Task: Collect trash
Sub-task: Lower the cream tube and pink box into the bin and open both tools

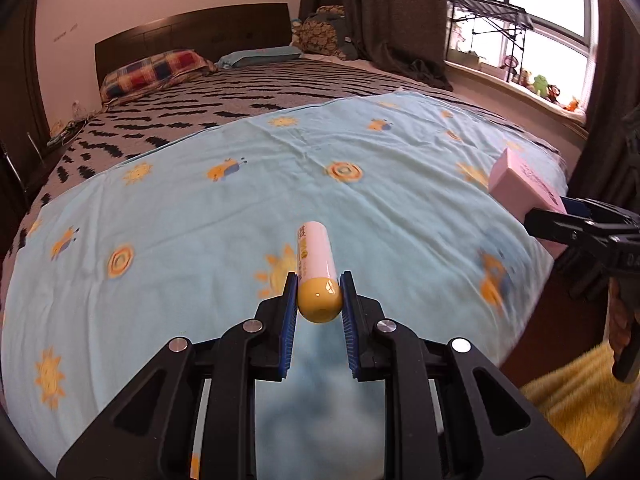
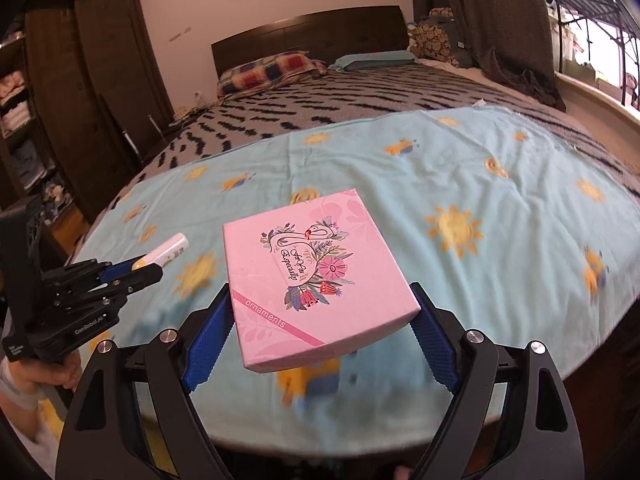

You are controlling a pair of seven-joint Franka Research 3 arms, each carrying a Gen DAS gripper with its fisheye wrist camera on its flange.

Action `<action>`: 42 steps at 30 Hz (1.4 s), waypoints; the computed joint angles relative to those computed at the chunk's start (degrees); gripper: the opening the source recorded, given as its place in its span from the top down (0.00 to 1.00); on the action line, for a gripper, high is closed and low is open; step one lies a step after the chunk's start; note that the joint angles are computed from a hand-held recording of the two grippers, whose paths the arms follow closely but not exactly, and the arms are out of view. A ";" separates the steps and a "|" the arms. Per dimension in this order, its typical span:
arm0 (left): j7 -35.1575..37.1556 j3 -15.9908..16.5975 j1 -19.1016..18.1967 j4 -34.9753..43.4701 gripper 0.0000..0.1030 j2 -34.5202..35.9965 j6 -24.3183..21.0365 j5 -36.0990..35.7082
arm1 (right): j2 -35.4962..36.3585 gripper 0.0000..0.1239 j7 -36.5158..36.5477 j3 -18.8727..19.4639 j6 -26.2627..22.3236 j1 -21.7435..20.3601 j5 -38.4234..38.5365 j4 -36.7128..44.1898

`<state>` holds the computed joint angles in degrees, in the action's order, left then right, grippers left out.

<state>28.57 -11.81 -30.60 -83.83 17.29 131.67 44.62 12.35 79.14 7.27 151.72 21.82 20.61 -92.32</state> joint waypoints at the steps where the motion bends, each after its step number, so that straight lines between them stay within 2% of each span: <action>1: -1.23 -0.25 -0.40 -2.57 0.81 -1.73 0.48 0.38 | -1.79 0.32 -0.94 0.39 0.87 -0.19 1.12 -2.72; 4: -5.00 -1.68 -0.62 -9.53 0.81 -6.14 2.79 0.75 | -7.39 0.32 -3.95 1.19 3.76 -0.14 4.83 -11.25; 11: -12.72 -5.59 -1.69 -18.79 0.81 -11.14 4.59 5.18 | -16.78 0.32 -2.93 1.64 10.64 2.24 2.83 -26.36; 14: -14.44 -6.81 -2.06 -20.60 0.81 -11.59 4.85 5.14 | -18.93 0.32 -4.04 1.15 9.48 3.64 5.62 -29.55; 18: -14.68 -7.66 -1.88 -23.67 0.81 -11.96 7.59 1.48 | -20.12 0.32 -2.92 1.35 6.60 4.40 6.00 -32.31; 23: -14.70 -7.92 -1.43 -27.20 0.81 -11.04 11.54 -4.86 | -17.77 0.32 1.81 1.70 1.95 4.08 3.33 -32.80; 26: -11.96 -7.78 -0.70 -27.80 0.81 -9.38 13.80 -9.47 | -15.61 0.32 4.46 1.86 0.76 4.00 1.66 -32.78; 29: -8.07 -7.60 -0.23 -26.66 0.81 -6.40 14.63 -14.10 | -12.51 0.32 7.09 1.72 -0.71 3.91 1.11 -31.04; 33: -6.50 -6.55 -0.25 -25.27 0.81 -2.94 14.89 -17.63 | -8.18 0.32 10.70 1.53 -3.05 4.00 -1.17 -27.97; 37: -7.09 -5.76 -0.23 -24.79 0.81 -0.84 16.19 -19.57 | -5.42 0.31 13.56 1.40 -3.33 4.61 -4.14 -27.04; 42: -3.65 -5.88 -0.05 -23.53 0.81 1.53 17.75 -21.92 | -3.72 0.31 16.97 1.19 -1.24 5.21 -6.46 -26.85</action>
<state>24.92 -17.69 -30.65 -107.36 18.83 149.42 22.70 8.64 96.11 8.46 150.47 27.02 14.15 -119.17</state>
